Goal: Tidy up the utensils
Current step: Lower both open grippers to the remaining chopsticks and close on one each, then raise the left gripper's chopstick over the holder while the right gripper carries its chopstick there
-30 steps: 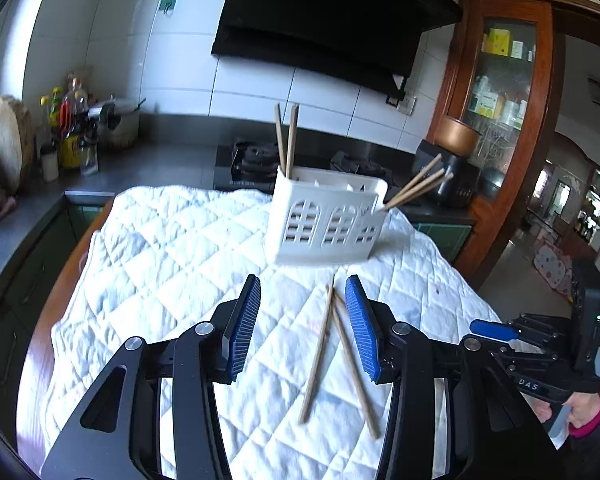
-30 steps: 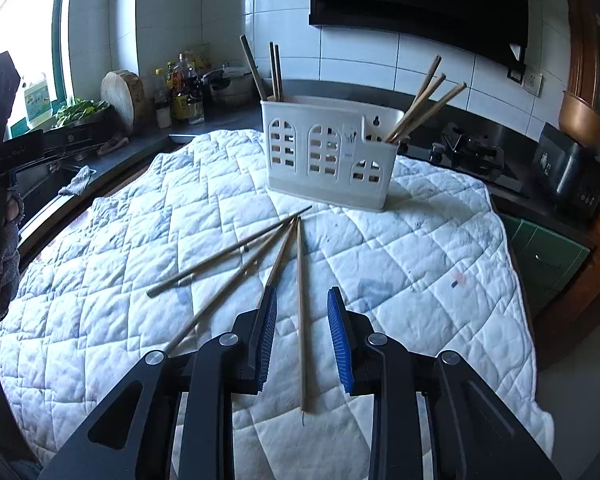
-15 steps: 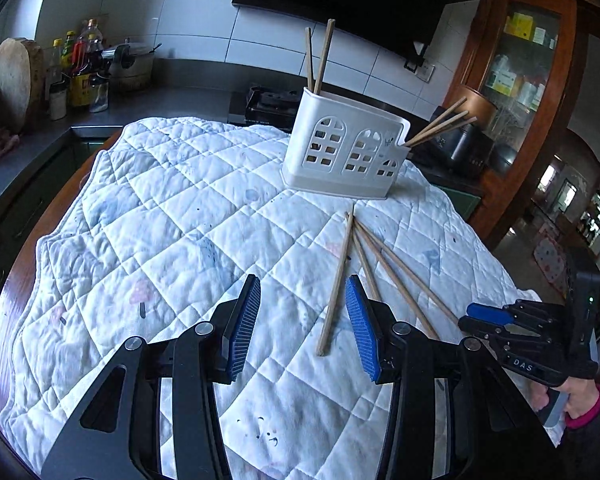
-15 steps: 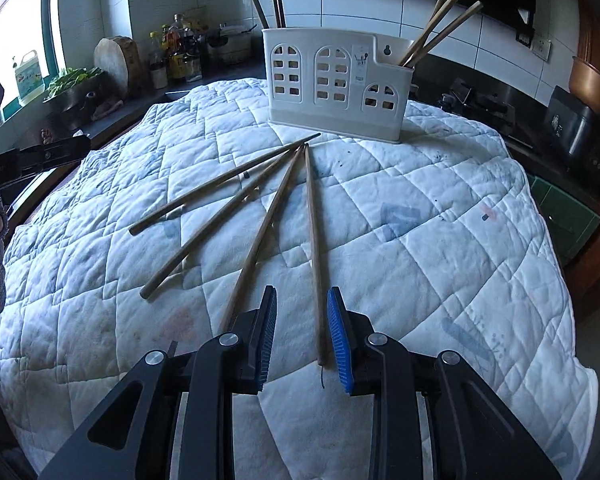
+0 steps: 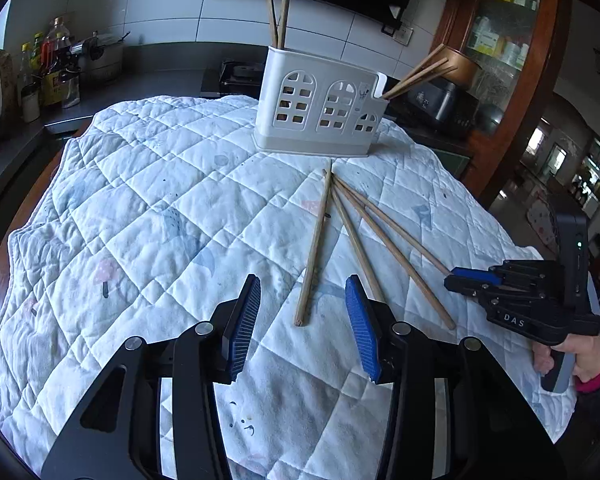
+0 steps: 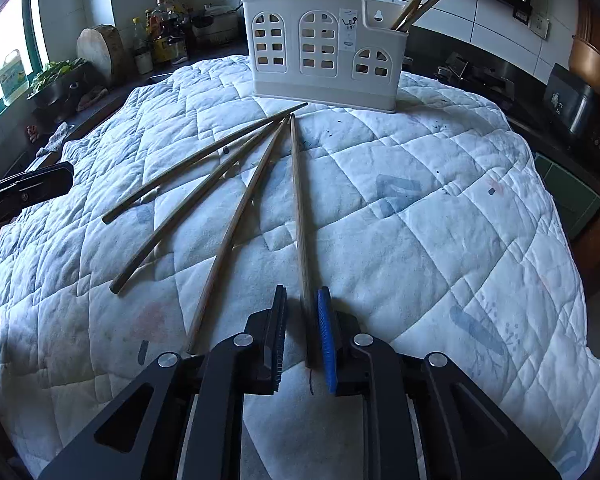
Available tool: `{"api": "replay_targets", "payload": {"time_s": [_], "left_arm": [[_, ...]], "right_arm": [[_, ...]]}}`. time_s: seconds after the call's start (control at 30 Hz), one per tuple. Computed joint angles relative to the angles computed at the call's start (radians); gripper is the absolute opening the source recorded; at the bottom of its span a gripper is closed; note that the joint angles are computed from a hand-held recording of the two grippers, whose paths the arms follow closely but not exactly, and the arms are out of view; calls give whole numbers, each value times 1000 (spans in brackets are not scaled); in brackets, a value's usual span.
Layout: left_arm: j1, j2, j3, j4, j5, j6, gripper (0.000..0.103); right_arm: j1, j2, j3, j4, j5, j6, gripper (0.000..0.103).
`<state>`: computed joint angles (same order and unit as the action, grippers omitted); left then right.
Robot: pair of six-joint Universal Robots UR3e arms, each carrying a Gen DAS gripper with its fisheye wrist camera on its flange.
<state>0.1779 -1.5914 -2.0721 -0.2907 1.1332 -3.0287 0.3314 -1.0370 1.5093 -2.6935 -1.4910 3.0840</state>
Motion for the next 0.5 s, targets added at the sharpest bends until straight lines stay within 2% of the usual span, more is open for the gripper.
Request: {"api": "replay_targets", "payload": {"time_s": [0.13,0.37,0.43,0.5], "left_arm": [[-36,-34,33,-24,36,23,44],[-99,-120,135,-75,100,38,43],[-106,-147,167,-89,101,35,34],[-111,-173,195,-98,105,28,34]], "right_arm": [[-1,2,-7,7,-5,1,8],[-5,-15,23,-17,-3,5,7],[-7,-22,33,-27,-2,9,7],[-12,-34,46,-36,5,12,7]]}}
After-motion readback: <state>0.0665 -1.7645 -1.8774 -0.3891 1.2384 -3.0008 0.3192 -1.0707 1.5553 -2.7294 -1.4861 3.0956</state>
